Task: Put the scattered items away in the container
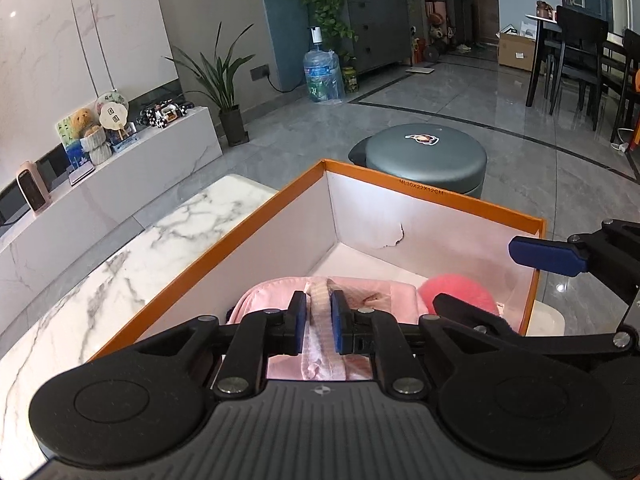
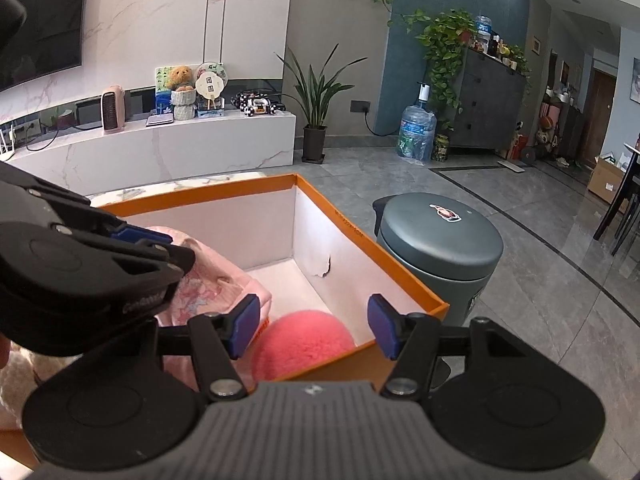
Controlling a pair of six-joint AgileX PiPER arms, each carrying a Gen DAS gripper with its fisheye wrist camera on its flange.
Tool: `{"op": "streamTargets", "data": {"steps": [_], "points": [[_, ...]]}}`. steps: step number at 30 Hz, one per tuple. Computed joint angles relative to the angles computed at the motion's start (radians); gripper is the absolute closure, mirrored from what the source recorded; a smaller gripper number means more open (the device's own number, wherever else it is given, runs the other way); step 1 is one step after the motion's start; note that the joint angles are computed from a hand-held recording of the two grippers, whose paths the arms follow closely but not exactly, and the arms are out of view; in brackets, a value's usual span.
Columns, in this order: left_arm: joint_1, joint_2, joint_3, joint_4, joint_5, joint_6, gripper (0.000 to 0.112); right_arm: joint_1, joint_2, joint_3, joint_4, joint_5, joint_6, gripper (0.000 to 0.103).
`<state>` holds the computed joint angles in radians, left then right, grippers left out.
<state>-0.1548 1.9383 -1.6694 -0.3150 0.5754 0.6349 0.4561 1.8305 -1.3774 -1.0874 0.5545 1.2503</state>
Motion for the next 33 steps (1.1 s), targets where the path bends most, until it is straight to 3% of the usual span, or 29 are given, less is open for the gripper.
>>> {"op": "streamTargets", "data": {"steps": [3, 5, 6, 16, 26, 33], "points": [[0.001, -0.012, 0.016, 0.01, -0.017, -0.003, 0.078, -0.002, 0.001, -0.002, 0.01, -0.003, -0.011, 0.039], [0.002, -0.023, 0.032, 0.004, -0.033, -0.002, 0.054, -0.001, 0.0, -0.001, 0.009, -0.002, -0.01, 0.039], [0.003, -0.031, 0.043, -0.004, -0.048, 0.002, 0.052, -0.002, 0.0, -0.001, 0.009, -0.003, -0.01, 0.039], [0.035, -0.108, 0.098, -0.094, -0.087, 0.054, 0.045, 0.013, 0.001, -0.007, 0.008, 0.025, -0.009, 0.036], [0.123, -0.243, 0.148, -0.191, -0.068, 0.059, 0.038, 0.044, -0.062, -0.033, 0.042, 0.083, -0.001, 0.034], [0.2, -0.379, 0.25, -0.301, -0.118, 0.135, 0.032, 0.117, -0.129, -0.059, 0.064, 0.127, -0.029, 0.019]]}}
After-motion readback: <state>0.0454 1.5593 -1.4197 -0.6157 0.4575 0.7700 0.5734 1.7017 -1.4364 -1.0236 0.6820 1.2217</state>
